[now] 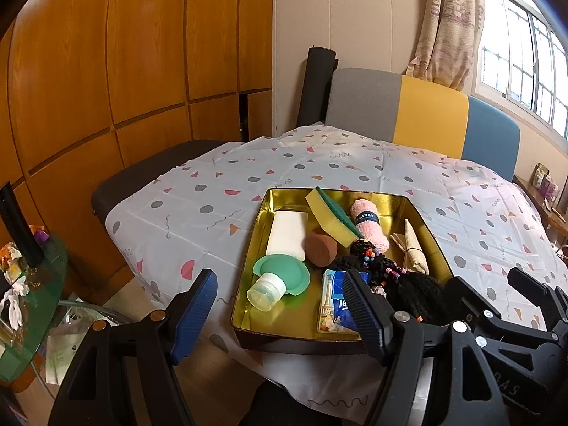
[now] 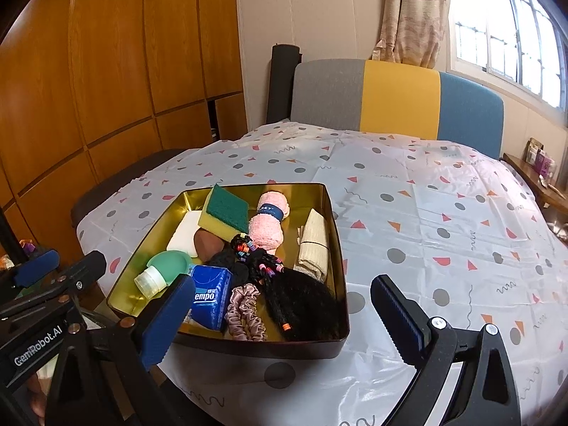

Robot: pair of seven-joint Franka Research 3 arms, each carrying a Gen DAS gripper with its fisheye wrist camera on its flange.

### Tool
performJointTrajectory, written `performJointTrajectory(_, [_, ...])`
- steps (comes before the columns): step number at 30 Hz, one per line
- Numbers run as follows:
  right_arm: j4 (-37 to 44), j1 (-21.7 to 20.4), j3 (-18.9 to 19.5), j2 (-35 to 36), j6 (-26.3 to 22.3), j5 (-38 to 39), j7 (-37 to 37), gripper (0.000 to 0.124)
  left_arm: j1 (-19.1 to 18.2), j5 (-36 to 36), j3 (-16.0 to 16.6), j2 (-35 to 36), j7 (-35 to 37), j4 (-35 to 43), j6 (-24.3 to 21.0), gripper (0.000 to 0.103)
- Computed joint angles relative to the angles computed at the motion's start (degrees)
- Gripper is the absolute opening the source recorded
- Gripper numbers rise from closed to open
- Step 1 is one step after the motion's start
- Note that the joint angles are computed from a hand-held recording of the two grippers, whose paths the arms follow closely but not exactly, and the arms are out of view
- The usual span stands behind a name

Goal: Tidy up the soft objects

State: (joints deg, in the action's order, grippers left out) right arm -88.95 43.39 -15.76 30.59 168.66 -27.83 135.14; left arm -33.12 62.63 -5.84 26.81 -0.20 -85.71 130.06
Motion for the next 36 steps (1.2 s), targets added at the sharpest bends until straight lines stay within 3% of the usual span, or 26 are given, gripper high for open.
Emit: performJointTrajectory(36, [-0.30, 0.11, -0.32, 0.09, 0.08, 0.43, 0.40, 0.100, 0.38, -0.39, -0.02, -0.36, 0.57, -0.68, 0.36, 0.074])
